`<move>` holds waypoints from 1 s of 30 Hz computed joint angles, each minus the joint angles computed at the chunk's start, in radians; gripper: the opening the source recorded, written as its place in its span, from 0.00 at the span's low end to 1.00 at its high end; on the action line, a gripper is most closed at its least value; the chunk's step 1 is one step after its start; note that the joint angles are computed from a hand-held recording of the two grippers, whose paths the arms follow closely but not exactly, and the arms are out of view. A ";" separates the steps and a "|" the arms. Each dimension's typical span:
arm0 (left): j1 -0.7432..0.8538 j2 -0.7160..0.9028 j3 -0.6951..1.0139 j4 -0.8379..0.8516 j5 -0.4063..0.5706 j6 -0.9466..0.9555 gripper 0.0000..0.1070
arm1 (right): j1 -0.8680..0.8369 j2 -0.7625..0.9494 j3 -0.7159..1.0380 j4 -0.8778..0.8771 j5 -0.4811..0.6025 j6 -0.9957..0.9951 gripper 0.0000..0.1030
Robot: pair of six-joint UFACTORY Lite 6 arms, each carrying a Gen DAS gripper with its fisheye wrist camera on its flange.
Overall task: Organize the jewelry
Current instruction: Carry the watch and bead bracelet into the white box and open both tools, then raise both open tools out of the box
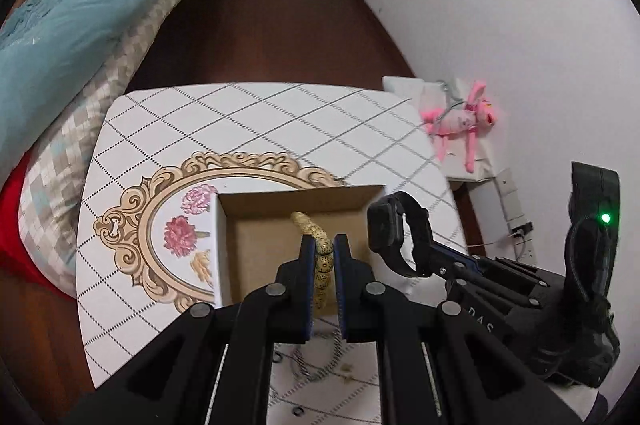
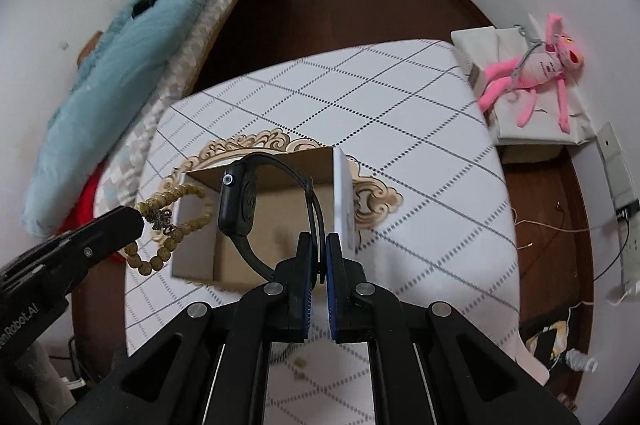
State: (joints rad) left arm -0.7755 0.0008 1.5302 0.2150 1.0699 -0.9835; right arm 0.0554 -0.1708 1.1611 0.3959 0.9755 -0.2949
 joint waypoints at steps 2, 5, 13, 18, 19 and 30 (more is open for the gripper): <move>0.052 0.000 -0.030 -0.052 -0.026 0.050 0.06 | 0.058 0.055 0.019 -0.041 -0.037 0.053 0.06; 0.110 0.020 -0.035 -0.073 -0.016 0.089 0.08 | 0.113 0.126 0.049 -0.077 -0.064 0.090 0.06; 0.169 0.036 -0.049 -0.004 0.072 0.061 0.39 | 0.204 0.288 0.161 -0.154 -0.073 0.177 0.42; 0.092 -0.032 -0.143 0.169 0.125 -0.088 0.71 | 0.217 0.229 0.148 -0.207 -0.080 0.213 0.66; 0.078 -0.044 -0.167 0.190 0.128 -0.113 0.74 | 0.221 0.210 0.132 -0.232 -0.085 0.229 0.80; -0.042 -0.111 -0.341 0.220 0.103 -0.250 0.96 | 0.251 0.058 -0.082 -0.434 -0.165 0.373 0.97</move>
State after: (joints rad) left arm -0.8171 -0.1107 1.1892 0.4346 1.1734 -1.2335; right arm 0.3067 -0.1124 1.0787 -0.0379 0.8104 0.0784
